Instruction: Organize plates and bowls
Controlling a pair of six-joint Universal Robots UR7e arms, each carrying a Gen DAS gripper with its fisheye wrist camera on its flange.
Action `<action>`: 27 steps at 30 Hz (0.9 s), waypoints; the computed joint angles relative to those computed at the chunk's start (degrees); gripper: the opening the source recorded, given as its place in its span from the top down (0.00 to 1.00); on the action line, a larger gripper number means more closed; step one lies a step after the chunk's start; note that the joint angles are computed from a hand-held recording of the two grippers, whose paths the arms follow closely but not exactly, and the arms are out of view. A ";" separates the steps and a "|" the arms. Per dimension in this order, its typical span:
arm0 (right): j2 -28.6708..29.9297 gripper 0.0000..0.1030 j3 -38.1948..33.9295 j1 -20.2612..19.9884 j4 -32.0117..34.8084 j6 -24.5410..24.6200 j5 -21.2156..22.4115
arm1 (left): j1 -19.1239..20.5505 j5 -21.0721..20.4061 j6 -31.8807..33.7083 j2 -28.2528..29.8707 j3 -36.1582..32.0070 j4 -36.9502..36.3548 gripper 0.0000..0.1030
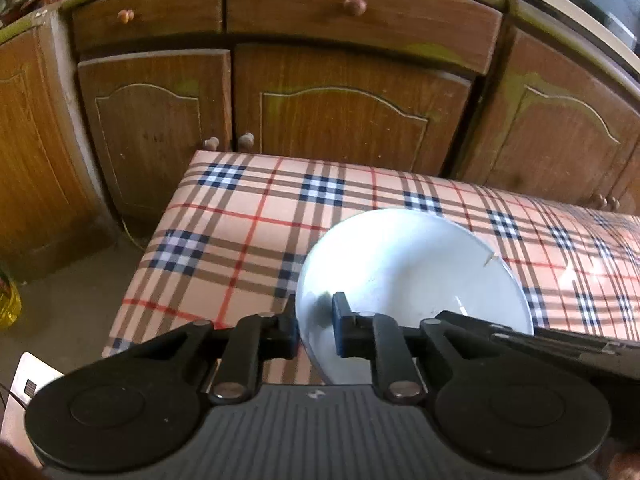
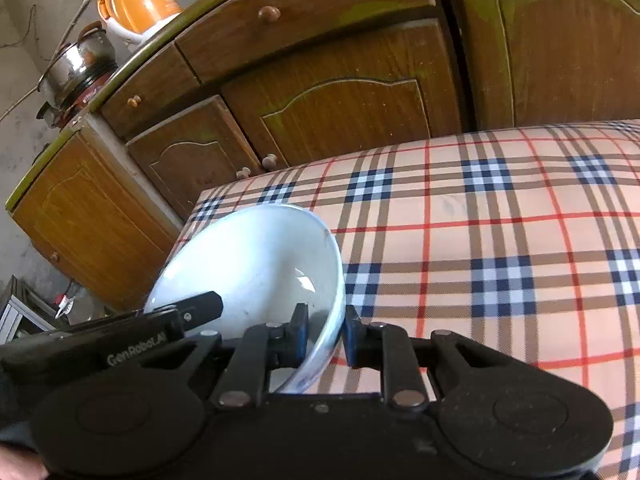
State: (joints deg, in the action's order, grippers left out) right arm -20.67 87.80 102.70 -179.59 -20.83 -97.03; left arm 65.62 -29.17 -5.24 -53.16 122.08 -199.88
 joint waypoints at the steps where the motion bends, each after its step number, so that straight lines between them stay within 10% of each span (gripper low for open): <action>1: -0.52 0.77 0.88 -0.08 -0.65 -0.25 -0.12 | -0.36 0.00 -0.65 0.02 0.39 -0.06 0.85; 17: -14.34 0.77 16.24 1.04 -8.89 -2.49 -0.17 | -14.06 8.63 -13.84 -2.24 8.53 3.36 0.85; 27: -24.73 0.77 27.15 1.02 -12.47 -2.65 1.25 | -24.02 14.00 -32.97 -7.08 13.68 23.09 0.85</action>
